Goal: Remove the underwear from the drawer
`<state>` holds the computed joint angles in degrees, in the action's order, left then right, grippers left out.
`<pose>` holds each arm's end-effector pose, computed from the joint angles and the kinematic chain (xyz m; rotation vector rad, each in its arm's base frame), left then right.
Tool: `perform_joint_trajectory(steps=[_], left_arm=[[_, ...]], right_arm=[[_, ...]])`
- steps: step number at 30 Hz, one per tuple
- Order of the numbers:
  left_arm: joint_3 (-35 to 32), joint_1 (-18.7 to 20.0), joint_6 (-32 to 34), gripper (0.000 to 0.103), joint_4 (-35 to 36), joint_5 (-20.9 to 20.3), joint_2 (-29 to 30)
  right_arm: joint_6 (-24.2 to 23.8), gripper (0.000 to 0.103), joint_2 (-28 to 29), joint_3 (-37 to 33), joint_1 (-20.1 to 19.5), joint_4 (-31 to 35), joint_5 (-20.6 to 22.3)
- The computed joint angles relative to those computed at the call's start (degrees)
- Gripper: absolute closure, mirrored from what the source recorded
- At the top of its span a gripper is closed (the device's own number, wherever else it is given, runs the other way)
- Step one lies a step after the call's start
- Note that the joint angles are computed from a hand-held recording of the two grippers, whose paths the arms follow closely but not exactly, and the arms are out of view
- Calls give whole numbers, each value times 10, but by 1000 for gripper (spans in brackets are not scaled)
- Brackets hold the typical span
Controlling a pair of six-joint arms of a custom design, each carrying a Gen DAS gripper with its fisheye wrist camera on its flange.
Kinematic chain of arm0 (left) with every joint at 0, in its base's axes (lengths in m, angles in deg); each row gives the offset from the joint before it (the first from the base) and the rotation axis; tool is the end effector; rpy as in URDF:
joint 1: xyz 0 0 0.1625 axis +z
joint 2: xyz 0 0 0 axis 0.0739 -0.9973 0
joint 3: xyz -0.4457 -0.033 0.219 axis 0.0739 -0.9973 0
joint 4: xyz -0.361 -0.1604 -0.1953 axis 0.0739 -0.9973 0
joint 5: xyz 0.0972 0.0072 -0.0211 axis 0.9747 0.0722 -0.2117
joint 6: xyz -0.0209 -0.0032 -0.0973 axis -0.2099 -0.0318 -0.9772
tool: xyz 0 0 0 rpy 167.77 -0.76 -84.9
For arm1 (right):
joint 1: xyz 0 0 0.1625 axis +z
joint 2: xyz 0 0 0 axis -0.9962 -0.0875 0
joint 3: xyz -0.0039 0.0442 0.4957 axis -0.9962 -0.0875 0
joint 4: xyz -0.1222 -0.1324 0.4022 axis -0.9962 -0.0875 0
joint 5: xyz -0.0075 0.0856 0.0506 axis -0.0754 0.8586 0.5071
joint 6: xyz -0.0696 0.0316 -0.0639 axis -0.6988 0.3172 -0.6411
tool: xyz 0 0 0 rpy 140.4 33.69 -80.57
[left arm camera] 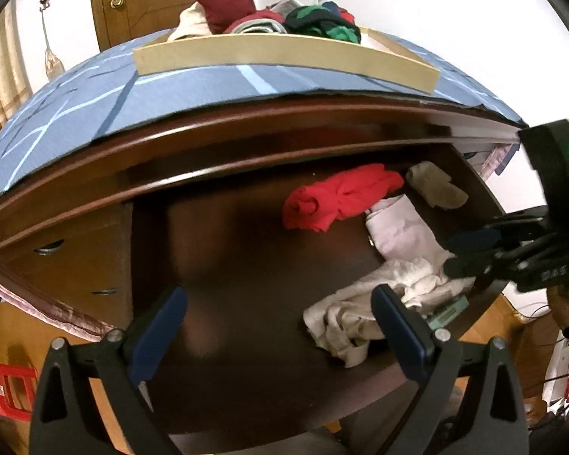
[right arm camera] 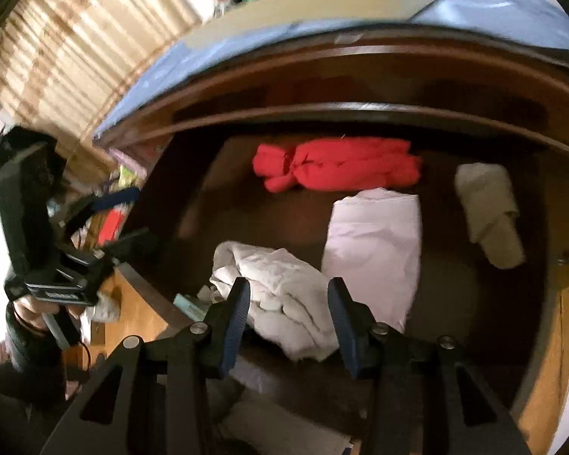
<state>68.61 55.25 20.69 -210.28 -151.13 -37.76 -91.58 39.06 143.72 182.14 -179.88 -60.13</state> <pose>-0.1262 -0.5684 0.1849 1.0723 2.4306 -0.3304 0.1737 -0.5633 0.0741 0.2202 -2.7451 0.6775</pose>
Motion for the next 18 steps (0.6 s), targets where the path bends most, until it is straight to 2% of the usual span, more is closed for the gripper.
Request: perform_joint_trajectory(steps=[7, 10, 18], left_arm=[[-13, 3, 27, 4, 3, 4, 6], [-17, 2, 38, 4, 5, 6, 11], [-26, 10, 29, 4, 15, 6, 14]], right_arm=[[-12, 57, 4, -40, -2, 113, 0], [-26, 57, 4, -58, 5, 162, -25], [-52, 57, 6, -92, 16, 230, -50]])
